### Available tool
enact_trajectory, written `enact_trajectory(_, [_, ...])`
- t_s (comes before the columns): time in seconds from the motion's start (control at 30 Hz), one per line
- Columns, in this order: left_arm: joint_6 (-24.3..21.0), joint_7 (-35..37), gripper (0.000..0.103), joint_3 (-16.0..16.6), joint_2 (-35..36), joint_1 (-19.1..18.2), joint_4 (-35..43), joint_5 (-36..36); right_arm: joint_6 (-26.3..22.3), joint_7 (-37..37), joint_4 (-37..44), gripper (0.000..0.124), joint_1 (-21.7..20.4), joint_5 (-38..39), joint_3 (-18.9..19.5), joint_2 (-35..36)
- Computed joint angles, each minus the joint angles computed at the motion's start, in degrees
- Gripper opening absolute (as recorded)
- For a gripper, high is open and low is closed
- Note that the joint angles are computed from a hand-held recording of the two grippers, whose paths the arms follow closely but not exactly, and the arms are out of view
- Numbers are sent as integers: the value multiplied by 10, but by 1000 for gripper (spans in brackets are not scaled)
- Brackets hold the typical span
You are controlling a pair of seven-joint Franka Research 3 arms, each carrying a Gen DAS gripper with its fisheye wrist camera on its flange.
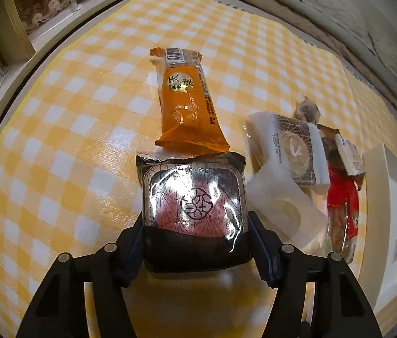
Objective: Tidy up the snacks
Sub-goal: 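Grasp the dark square cake pack with the left gripper while the right grasps the purple candy bag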
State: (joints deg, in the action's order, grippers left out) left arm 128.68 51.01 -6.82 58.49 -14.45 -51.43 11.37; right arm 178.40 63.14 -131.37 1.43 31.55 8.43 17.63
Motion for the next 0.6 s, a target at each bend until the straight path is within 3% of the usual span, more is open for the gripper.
enact_trajectory(0.3, [80, -27, 62, 0, -114, 6, -182, 21, 7, -27, -11, 51, -14, 24, 13, -17])
enact_trajectory(0.6, [155, -49, 62, 6, -222, -5, -325, 78, 45, -102, -18, 51, -70, 79, 75, -38])
